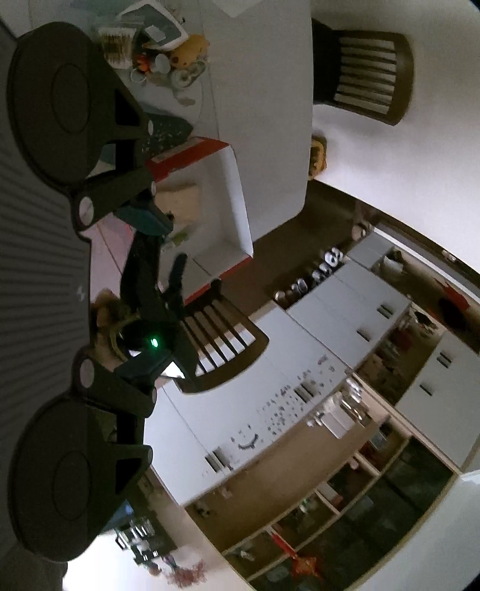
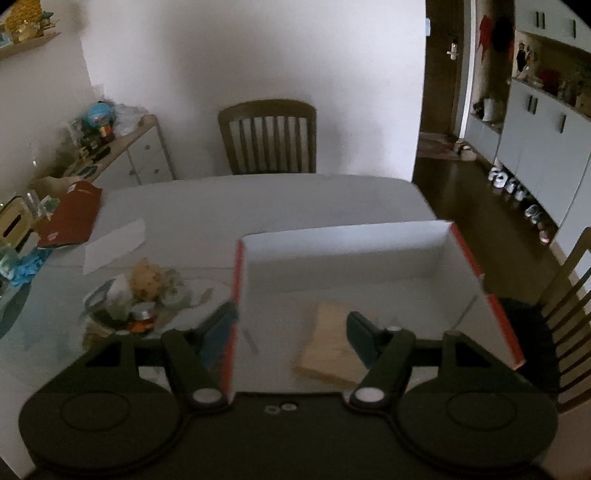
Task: Organize objects
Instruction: 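Withdraw both tools from the shoebox back toward the table items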
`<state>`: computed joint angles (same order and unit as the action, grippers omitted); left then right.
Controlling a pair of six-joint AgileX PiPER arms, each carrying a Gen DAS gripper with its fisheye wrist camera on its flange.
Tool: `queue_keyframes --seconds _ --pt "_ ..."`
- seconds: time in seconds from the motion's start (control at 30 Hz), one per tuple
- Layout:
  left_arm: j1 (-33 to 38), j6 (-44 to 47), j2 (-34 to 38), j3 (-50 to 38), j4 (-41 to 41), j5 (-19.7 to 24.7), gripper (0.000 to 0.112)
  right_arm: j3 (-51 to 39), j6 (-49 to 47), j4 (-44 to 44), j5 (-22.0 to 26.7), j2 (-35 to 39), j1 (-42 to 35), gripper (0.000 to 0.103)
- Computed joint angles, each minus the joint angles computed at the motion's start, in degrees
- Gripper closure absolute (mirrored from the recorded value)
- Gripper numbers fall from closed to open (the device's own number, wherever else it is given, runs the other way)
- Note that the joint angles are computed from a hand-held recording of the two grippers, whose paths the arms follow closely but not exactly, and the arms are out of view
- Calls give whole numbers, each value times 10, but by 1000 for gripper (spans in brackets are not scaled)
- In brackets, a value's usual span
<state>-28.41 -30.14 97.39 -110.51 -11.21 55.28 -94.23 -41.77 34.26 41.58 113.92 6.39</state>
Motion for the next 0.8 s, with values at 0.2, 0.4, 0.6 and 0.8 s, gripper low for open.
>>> queue_keyframes --seconds 0.2,0.4,0.6,0.8 --pt "41 56 -63 86 -71 -29 45 51 24 -2 -25 -26 53 34" --pt "90 107 -135 195 -135 -79 45 80 61 -19 -50 -40 101 34" --pt "135 188 -170 246 -208 -70 45 91 87 -28 -67 -44 143 34" --pt "160 227 -213 294 -227 -80 45 90 129 -51 -76 -37 180 34"
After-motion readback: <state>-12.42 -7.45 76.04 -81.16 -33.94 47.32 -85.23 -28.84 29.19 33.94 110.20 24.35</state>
